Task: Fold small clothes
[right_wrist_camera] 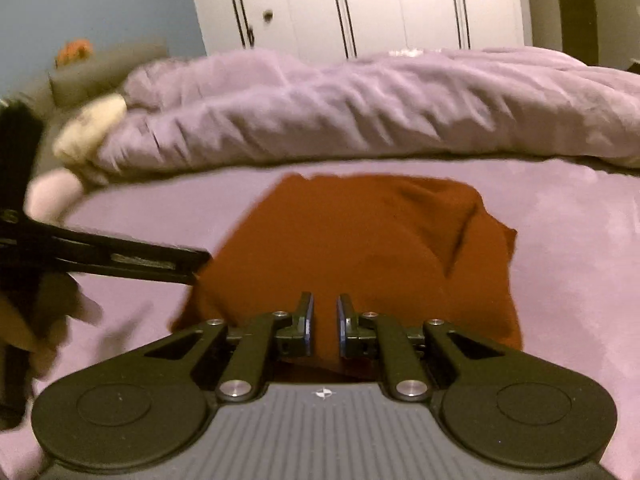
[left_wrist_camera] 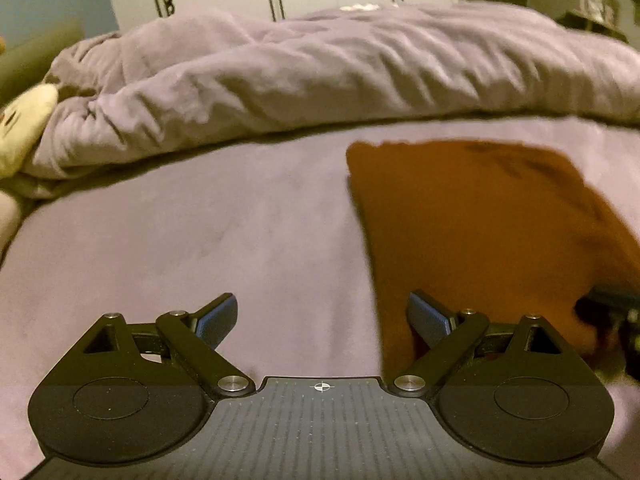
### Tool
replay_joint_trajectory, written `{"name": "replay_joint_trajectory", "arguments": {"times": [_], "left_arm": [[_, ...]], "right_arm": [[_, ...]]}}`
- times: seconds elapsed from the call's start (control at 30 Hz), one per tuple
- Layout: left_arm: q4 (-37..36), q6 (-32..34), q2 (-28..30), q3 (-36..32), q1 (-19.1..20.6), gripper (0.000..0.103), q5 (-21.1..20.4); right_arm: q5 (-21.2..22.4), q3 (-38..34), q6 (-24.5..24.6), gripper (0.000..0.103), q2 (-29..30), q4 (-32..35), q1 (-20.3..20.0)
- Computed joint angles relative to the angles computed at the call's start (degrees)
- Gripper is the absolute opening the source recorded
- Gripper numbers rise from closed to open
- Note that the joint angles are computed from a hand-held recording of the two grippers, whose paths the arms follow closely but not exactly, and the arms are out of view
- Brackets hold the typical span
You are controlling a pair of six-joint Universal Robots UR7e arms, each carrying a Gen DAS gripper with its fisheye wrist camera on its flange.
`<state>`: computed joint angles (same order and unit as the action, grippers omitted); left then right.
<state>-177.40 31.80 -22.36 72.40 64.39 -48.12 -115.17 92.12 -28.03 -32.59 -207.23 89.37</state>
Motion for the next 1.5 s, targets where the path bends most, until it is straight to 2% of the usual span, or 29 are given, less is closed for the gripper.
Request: {"name": "replay_joint_trajectory", "arguments": {"times": [0.03, 0.1, 0.17, 0.23, 0.3, 0.4, 0.47, 0.53, 0.6, 0.63, 0.7, 0.77, 0.83, 0.87, 0.93, 0.97, 1.07, 1.17, 1.2, 1.27, 1.37, 1.5], "left_arm": [[0.65, -0.02, 0.00, -0.04, 0.25, 0.096, 0.18], [1.87, -0.02, 0.56, -0.29, 0.61, 0.096, 2.35], [6.44, -0.87, 1.54, -1.36, 0.93, 0.087, 5.45], [8.37, -5.38, 0.65, -0.97, 1.78, 0.087, 3.34], [12.77, -11.48, -0.71, -1.36, 2.33, 0.088, 1.53], [14.89, -15.36, -3.07, -0.38, 2.70, 0.088, -0.24], [13.07, -15.31, -4.17, 0.63, 2.59, 0.091, -0.61], [10.16, -14.30, -4.70, 1.00, 2.60, 0.095, -2.04], [9.84, -13.61, -4.46, 0.09, 2.56, 0.095, -3.40], [10.61, -13.45, -4.15, -0.68, 2.48, 0.095, -3.93], [12.93, -13.26, -3.28, -2.78, 2.78, 0.096, -6.33], [16.68, -13.18, -2.32, -5.33, 3.36, 0.097, -9.21], [19.10, -12.61, -0.97, -8.19, 3.90, 0.097, -10.66], [21.59, -13.71, -0.34, -10.30, 4.40, 0.097, -11.98], [27.18, -18.18, 0.64, -14.57, 5.44, 0.097, -15.19], [29.74, -20.56, 1.14, -16.43, 5.82, 0.097, -16.92], [34.46, -24.96, 2.55, -20.89, 6.62, 0.096, -20.37], [36.29, -26.49, 3.41, -22.83, 6.77, 0.095, -21.59], [35.67, -26.55, 3.27, -22.67, 6.77, 0.095, -22.12], [35.77, -27.22, 2.75, -22.62, 7.26, 0.095, -24.98], [39.04, -28.21, 3.64, -25.25, 7.88, 0.095, -26.86], [40.90, -30.01, 4.57, -27.31, 8.40, 0.095, -29.80]], "right_arm": [[-2.18, -1.02, 0.43, 0.010, 0.42, 1.33, -0.04], [-1.27, -0.41, 2.37, 0.005, -0.36, 2.31, -1.17], [-1.35, 0.10, 1.56, 0.002, -0.59, 1.86, -1.60], [-1.91, 0.28, 0.33, 0.000, -0.35, 1.24, -1.90], [-0.52, 1.02, -0.56, 0.000, -0.40, 0.01, -2.64], [-0.50, 0.77, 0.30, 0.000, -0.89, 1.19, -2.31], [-1.27, 1.48, 1.13, 0.000, -1.87, 1.41, -1.49], [-1.11, 2.21, 0.91, 0.008, -2.46, -0.47, -0.87], [-0.36, 2.22, 0.93, 0.025, -2.67, -2.22, -0.59], [-0.15, 1.94, 0.92, 0.032, -2.65, -2.69, -0.55], [-1.75, 0.26, 0.75, 0.053, -2.04, -3.42, -0.27], [-3.03, -1.08, 1.41, 0.063, -1.80, -3.56, -0.38], [-1.76, -1.84, 4.06, 0.066, -3.00, 0.96, -1.31], [-0.69, -2.46, 6.15, 0.070, -3.74, 4.64, -2.07], [0.73, -3.86, 10.82, 0.071, -4.56, 10.78, -3.62], [2.18, -4.67, 14.01, 0.071, -5.29, 15.14, -4.75], [8.26, -5.63, 20.28, 0.076, -6.74, 21.02, -7.69], [14.42, -6.47, 24.70, 0.080, -7.45, 23.25, -9.83], [15.31, -6.71, 25.49, 0.080, -7.54, 23.73, -10.21], [15.87, -7.41, 26.30, 0.080, -7.58, 24.04, -10.50], [13.19, -7.30, 26.44, 0.085, -7.81, 23.73, -10.79], [21.73, -5.40, 29.12, 0.089, -8.96, 23.46, -13.65]]}}
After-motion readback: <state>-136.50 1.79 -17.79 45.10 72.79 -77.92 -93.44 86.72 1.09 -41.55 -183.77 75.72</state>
